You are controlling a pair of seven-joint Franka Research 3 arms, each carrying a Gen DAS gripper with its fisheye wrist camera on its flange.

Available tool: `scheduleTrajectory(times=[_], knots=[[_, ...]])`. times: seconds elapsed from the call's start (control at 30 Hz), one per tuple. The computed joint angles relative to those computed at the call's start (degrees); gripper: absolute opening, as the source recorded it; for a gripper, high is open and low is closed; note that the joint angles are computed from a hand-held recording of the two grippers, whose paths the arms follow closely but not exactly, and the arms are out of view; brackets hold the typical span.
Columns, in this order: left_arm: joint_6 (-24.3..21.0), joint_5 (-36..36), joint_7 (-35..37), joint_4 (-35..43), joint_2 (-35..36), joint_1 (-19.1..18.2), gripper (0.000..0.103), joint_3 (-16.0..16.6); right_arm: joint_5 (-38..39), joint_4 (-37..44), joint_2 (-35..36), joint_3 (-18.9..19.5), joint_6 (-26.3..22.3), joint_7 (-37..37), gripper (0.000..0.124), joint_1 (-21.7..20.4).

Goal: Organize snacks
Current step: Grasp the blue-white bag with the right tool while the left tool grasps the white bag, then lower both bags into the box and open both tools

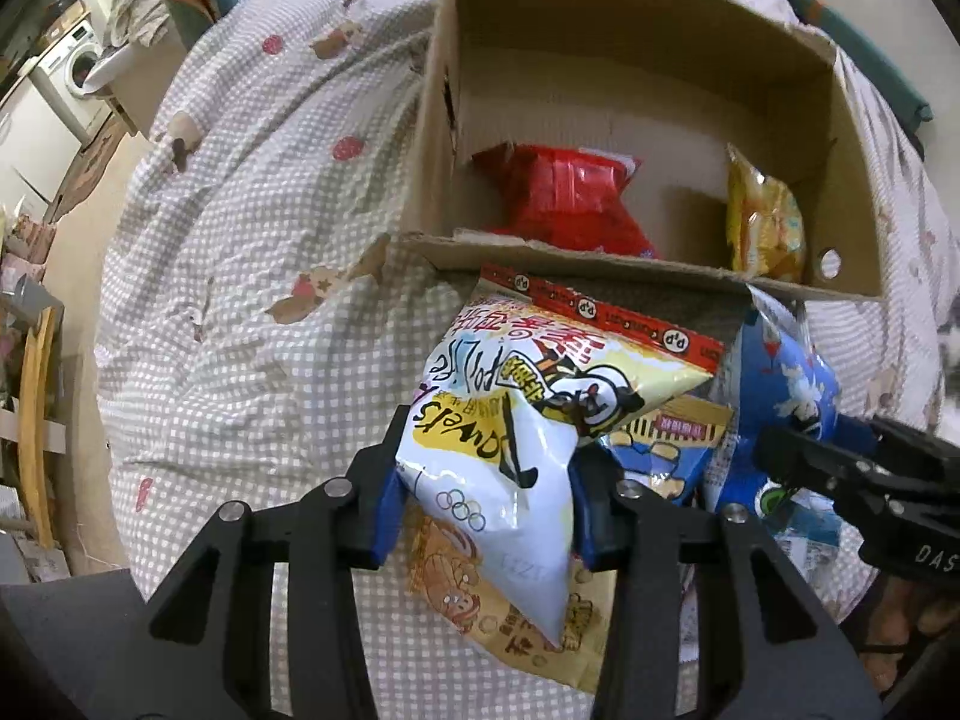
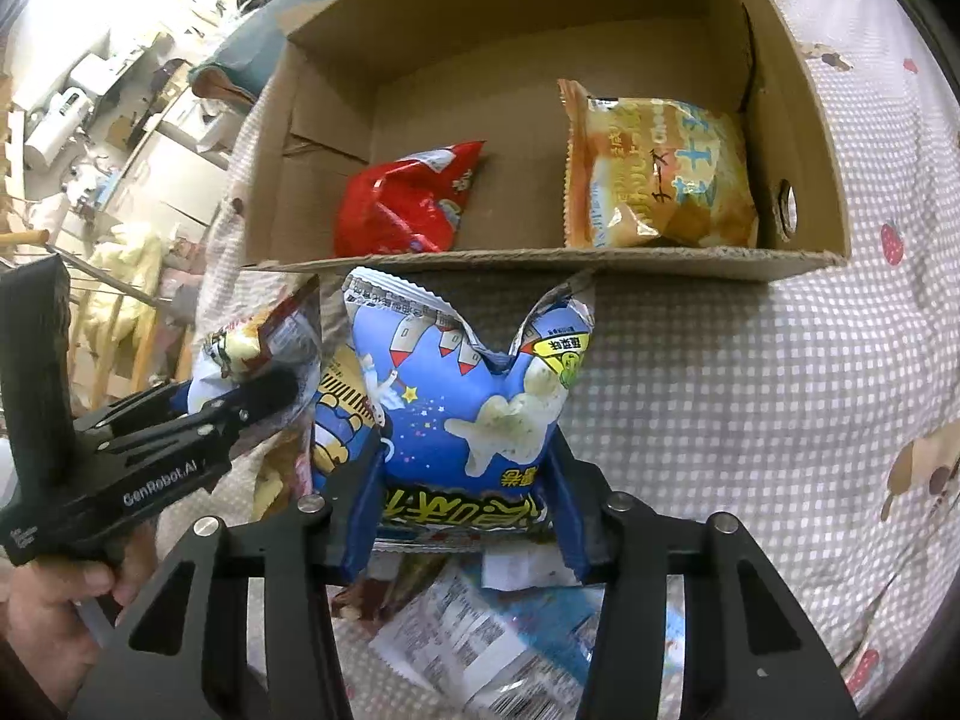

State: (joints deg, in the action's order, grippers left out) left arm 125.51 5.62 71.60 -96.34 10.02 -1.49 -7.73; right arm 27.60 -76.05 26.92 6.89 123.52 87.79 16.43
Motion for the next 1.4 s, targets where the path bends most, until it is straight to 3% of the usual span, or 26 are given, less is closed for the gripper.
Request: scheduleTrajectory(times=[0.23, 0.4, 0.63, 0.77, 1.07, 1.4], knots=[[3.8, -2.1, -0.6, -4.2, -4.0, 0.7, 0.039, 0.2, 5.7, -5.5, -4.6, 1.2, 3.2, -4.1, 0.050, -1.5], [8.0, 2.1, -3.9, -7.8, -7.9, -0.1, 0.039, 0.4, 15.1, -9.8, -8.3, 2.6, 8.0, -11.3, 0.050, -3.3], [13.5, 7.1, -5.4, -8.6, -9.9, -0.6, 0.039, 0.4, 21.5, -12.6, -11.0, 2.2, 12.6, -17.5, 0.050, -3.2], [12.8, 5.7, -4.7, -6.7, -8.5, -0.5, 0.039, 0.6, 23.5, -13.2, -11.8, 1.8, 14.6, -19.0, 0.050, -3.3], [11.0, 6.6, -3.2, 2.8, -2.3, -0.7, 0.039, 0.4, 15.8, -12.1, -11.5, -0.3, 23.8, -13.1, 0.050, -1.5], [7.8, 8.3, -0.2, 18.7, 8.9, -1.8, 0.039, 0.5, 4.7, 2.1, -1.1, -1.1, 20.2, -3.1, 0.050, -2.1]])
